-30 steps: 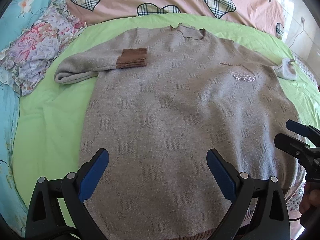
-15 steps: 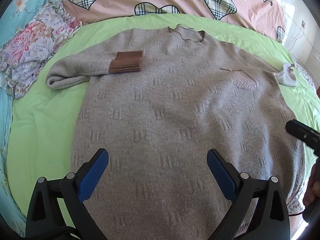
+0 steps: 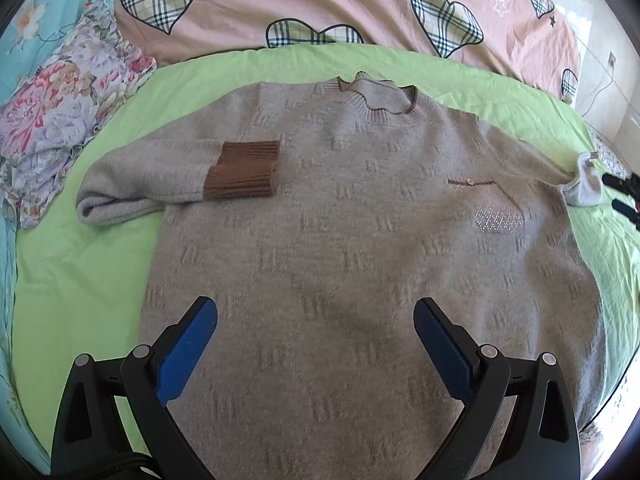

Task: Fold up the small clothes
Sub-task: 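Grasp the brown cuff of a sweater sleeve with the right gripper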

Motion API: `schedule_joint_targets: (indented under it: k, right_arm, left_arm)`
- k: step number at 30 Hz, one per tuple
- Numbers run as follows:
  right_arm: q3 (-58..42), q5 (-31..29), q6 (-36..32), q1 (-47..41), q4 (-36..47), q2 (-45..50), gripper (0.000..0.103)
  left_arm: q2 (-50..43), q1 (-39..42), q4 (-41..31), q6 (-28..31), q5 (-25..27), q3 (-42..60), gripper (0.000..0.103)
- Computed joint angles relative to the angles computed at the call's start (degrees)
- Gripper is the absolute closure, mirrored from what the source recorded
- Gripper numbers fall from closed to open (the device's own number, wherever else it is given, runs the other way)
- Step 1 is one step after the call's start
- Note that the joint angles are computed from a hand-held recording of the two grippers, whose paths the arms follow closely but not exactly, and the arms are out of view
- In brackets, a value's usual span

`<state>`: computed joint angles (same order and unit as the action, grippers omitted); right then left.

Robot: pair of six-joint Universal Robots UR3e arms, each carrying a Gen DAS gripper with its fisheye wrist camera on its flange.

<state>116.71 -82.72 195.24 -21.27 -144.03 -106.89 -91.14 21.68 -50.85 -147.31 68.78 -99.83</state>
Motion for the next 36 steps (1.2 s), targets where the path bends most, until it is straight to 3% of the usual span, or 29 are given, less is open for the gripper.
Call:
schedule_joint_targets:
  k: [7,11,14,17,19,22,29,36]
  right_arm:
    - [-14.36,2.2,-1.64,-13.17,-1.48,15.96,0.023]
    - [-28.91,-1.43,0.31,-13.88,2.55,29.42,0.023]
    - [-36.14,-2.46,1.44,-15.55,6.54,36.41,0.031]
    - [-35.63,-0.12,2.44,-17.94,5.0,38.96,0.053]
    - [-33.15,2.27,1.91,-19.29,1.3,38.69,0.077]
    - [-30.54,6.02,1.18,-19.49,-2.2,37.33,0.091]
    - [-27.02,17.4,0.47,-13.24,-8.77,34.94,0.093]
    - [-34.46,23.97,3.38,3.85,-11.54,41.16,0.093]
  left_arm:
    - [-3.48,-3.63,0.98,-1.67,1.72,1.53,0.004]
    - [-6.15,-5.32,1.19,-2.83,3.3,3.08,0.004]
    - [-8.35,-6.31,1.73,-3.56,4.74,4.38,0.004]
    - [-10.28,-6.74,2.0,-4.07,5.55,5.58,0.004]
    - [-11.16,-6.8,2.18,-4.22,5.75,6.02,0.004]
    - [-11.9,-6.59,2.01,-4.3,5.5,6.22,0.004]
    - [-10.25,-4.99,0.89,-3.75,2.85,4.92,0.004]
    - [-8.35,0.04,-2.63,-3.15,-1.17,4.33,0.004]
